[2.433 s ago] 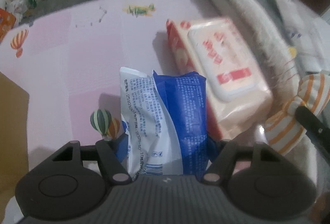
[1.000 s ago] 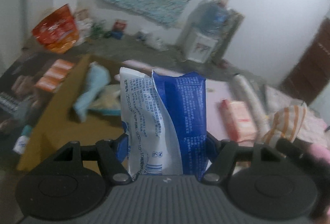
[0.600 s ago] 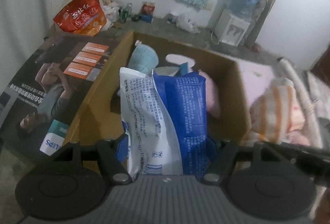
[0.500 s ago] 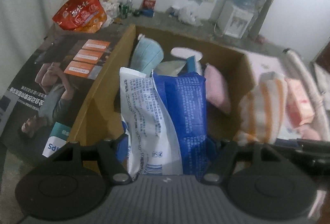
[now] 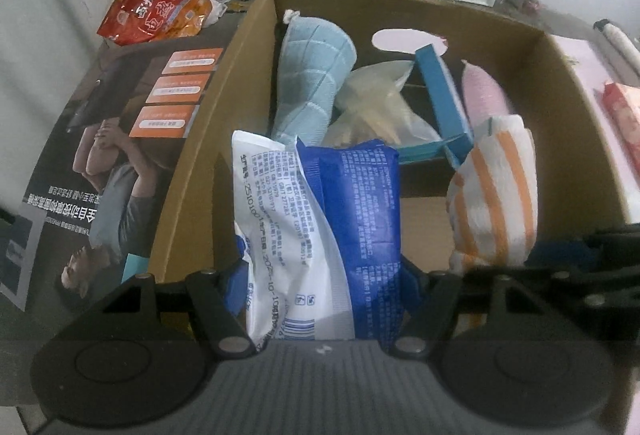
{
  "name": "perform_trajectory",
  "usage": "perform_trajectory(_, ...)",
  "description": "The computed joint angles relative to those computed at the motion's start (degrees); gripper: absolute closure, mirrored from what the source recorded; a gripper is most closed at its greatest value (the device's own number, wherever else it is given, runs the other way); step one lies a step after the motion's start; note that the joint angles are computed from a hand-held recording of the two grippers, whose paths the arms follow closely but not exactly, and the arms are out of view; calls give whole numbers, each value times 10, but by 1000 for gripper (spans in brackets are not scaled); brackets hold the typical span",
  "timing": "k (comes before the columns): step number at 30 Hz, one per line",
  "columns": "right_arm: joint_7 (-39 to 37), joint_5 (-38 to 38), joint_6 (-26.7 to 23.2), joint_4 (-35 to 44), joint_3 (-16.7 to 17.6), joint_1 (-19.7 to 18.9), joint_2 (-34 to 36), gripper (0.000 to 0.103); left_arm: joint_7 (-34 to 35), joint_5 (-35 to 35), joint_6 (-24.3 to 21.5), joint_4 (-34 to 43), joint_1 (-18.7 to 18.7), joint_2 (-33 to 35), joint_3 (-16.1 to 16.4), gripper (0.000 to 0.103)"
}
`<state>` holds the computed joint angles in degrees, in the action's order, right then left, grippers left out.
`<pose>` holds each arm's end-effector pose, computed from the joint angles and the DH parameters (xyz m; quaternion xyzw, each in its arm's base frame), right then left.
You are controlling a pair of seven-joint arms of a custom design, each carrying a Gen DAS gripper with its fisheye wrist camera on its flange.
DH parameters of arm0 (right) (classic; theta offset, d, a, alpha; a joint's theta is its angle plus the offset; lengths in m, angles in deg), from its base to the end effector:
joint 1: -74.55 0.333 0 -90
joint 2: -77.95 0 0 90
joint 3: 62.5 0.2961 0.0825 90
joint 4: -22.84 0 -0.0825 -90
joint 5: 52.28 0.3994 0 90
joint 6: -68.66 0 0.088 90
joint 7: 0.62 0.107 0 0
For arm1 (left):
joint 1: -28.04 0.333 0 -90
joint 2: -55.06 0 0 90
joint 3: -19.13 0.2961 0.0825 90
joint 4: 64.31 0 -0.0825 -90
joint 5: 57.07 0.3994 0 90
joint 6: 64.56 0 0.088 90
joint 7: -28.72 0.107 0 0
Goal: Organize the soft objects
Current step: 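Carry the blue-white packet and striped cloth over the cardboard box with both tools, then lower both items into the box and open both tools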
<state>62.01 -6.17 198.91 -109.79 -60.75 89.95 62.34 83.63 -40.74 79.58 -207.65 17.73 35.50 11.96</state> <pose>0.4788 0.1669 0.4550 -0.7602 0.5539 0.1245 0.3159 0.4535 -0.1454 0.4148 -0.7265 0.6541 -0.1227 0.1715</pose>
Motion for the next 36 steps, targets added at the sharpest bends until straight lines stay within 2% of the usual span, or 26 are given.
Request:
perform_trajectory(3,11,0,-10,-5,-2,-1,-1,68,1,-5,-1,5,3,9,3,29)
perform_trajectory(5,19,1,-14,-4,-2,-2,1,68,-10,18,-5,8,11,11,-5,29)
perform_trajectory(8,31,0,-22,-1,0,-2,6,67,-28,57,-3,9,22,9,-15,20)
perform_trajectory(10,38,2,-31,-1,-2,-3,5,67,-26,51,14,2,19,1,-7,20)
perform_trajectory(19,44,19,-54,-4,-11,-12,10,67,-46,56,8,-4,23,-18,-4,26)
perform_trajectory(22,42,37,-59,-1,-13,-14,19,64,-47,48,8,-8,21,-23,-1,26)
perform_trajectory(24,45,47,-61,0,-14,-16,27,55,-50,44,7,-11,20,-28,1,26)
perform_trajectory(27,46,69,-64,-3,-17,-18,27,47,-56,39,5,-13,18,-37,1,24)
perform_trajectory(36,-12,142,-60,-24,-31,-19,-19,43,-84,53,-5,-27,8,-84,-10,18)
